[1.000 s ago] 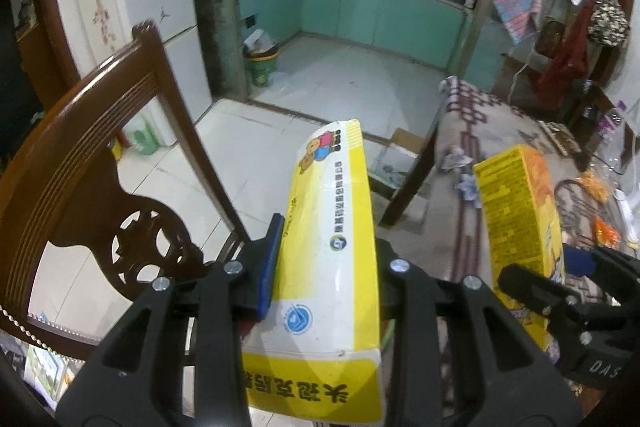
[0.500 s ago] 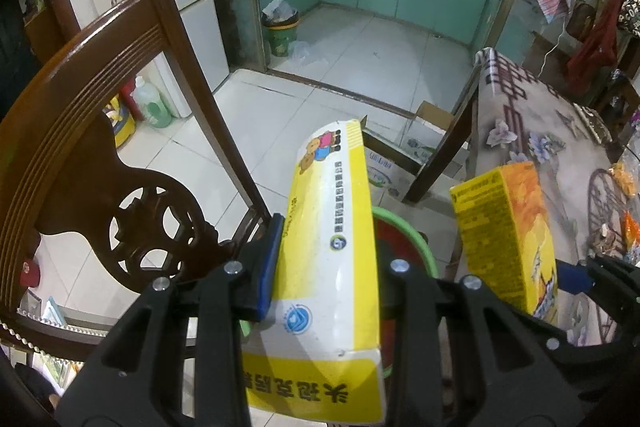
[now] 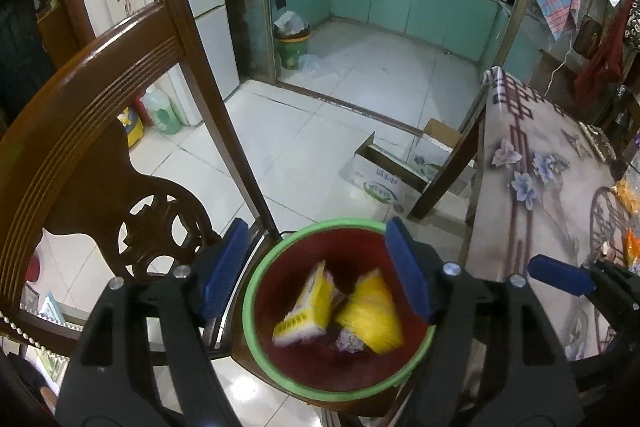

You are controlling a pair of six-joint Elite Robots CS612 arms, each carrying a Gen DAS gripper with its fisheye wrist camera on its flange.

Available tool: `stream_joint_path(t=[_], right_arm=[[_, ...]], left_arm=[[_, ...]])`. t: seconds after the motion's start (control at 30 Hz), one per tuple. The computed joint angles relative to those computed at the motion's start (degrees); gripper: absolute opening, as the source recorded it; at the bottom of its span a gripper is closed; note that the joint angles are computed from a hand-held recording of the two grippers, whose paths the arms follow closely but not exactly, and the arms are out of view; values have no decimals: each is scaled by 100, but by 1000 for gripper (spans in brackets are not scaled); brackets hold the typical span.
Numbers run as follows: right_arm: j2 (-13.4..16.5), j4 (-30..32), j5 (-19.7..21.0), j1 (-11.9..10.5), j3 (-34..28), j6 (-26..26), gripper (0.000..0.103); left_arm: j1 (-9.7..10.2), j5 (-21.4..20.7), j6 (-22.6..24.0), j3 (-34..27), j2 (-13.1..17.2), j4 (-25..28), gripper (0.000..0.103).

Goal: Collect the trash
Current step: 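Carry both yellow cartons over the red bin and open both tools, then grasp the pink Pocky wrapper with the left tool while the right tool grasps a clear plastic bag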

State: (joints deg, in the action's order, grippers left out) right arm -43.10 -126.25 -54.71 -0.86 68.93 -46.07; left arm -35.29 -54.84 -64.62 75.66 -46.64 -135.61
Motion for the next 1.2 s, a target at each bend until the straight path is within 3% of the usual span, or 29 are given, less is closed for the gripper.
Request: stream_joint_path(t=[0.27,0.57,0.97,1.2], right_arm=[[-271,-609,228,-226,348,299,76],[-576,-1632,304,-601,804,1046,78],[-653,-2377,-355,-1194,1094,1901,79],[-338,-2532,-1124,-1723,676,2385,79]], left_arm=[[-171,256,97,112,-138,-320,69],[-418,259,923,-131,-22,-944,73],[-704,-235,2081,-1016,501,-1263,73],[-898,-298,2099,-1576,776,-937,73]])
